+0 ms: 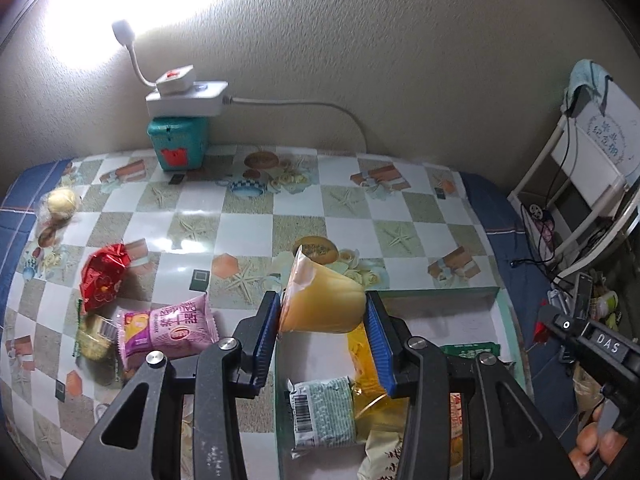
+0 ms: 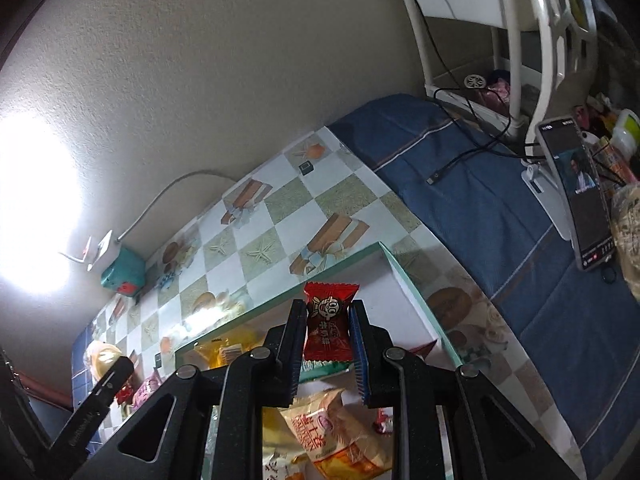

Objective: Organize snacks
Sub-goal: 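Carry the red candy over the tray with the right gripper while the left gripper carries the yellow cup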

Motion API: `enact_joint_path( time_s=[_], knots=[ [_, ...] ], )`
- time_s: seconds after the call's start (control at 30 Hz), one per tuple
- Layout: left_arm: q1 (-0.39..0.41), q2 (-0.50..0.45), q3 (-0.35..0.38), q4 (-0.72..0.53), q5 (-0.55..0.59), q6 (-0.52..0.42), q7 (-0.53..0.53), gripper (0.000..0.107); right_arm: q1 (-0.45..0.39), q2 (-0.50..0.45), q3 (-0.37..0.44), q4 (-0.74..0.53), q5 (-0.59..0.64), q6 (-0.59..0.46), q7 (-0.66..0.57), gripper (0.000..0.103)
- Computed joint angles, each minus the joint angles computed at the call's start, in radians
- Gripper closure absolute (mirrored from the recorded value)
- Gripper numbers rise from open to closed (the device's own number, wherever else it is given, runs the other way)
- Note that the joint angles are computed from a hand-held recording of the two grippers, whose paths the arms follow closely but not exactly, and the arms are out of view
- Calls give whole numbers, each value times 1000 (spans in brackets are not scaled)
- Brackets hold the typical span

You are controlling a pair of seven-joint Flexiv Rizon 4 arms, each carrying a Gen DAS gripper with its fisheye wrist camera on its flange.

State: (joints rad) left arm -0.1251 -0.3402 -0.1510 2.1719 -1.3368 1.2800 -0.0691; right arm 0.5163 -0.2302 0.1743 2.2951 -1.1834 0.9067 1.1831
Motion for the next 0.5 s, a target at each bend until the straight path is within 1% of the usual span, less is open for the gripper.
enact_joint_path(
  time_s=[0.2, 0.4, 0.5],
  knots=[
    [0, -50, -13, -16, 32, 18, -13, 63, -8, -33, -13, -14, 30, 4, -47, 80],
    [13, -94, -33, -18, 132, 38, -62, 63, -23, -63, -41, -12, -1, 55, -36, 80],
    [29, -110, -48, -17, 186, 48, -94, 63, -26, -78, -44, -16, 15, 61, -61, 80]
  ],
)
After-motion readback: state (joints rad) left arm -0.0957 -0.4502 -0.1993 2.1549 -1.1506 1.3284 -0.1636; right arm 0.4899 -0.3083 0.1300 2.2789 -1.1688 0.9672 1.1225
